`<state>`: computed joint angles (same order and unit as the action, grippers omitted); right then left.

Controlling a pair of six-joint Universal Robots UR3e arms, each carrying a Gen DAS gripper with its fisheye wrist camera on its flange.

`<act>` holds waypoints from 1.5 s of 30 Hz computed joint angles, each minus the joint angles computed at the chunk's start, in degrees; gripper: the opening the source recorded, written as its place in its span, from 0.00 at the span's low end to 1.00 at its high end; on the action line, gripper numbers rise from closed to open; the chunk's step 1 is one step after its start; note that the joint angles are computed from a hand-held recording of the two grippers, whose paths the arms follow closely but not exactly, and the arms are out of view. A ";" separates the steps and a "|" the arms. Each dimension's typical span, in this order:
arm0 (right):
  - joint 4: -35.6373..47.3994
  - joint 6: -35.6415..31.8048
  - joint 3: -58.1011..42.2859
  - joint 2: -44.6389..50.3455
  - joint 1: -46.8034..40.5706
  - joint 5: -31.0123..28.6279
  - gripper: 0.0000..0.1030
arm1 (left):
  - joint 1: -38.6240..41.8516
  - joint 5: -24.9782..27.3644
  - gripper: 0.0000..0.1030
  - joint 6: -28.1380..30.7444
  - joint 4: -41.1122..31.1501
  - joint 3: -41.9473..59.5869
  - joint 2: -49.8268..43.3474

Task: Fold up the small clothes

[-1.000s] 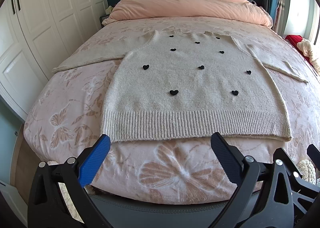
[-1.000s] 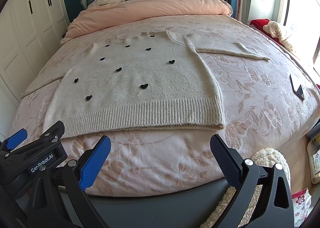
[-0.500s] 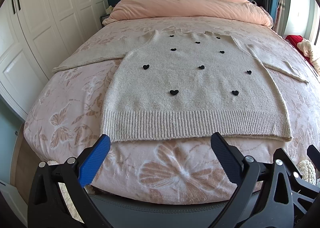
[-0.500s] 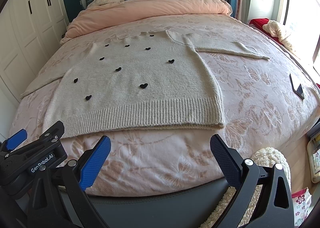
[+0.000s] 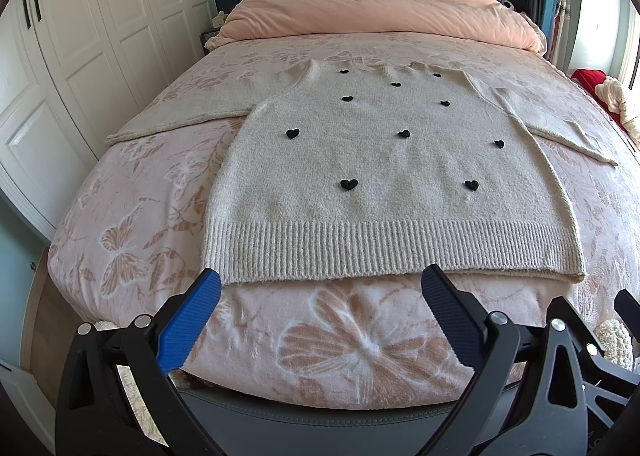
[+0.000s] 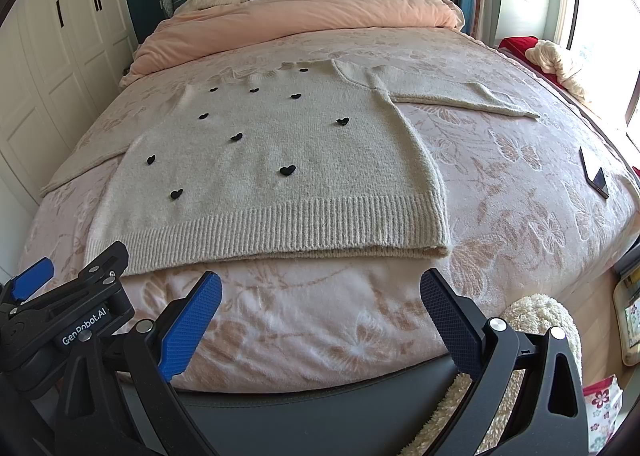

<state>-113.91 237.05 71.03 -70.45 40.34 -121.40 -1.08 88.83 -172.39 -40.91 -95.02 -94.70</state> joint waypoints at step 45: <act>-21.61 -14.91 -21.66 30.94 -72.30 36.22 0.23 | 9.84 -1.86 0.95 -10.67 -14.08 33.98 -28.38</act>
<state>-135.52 222.14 49.37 -39.51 -31.95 -85.18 8.76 86.96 -183.07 -54.99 -61.04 -123.08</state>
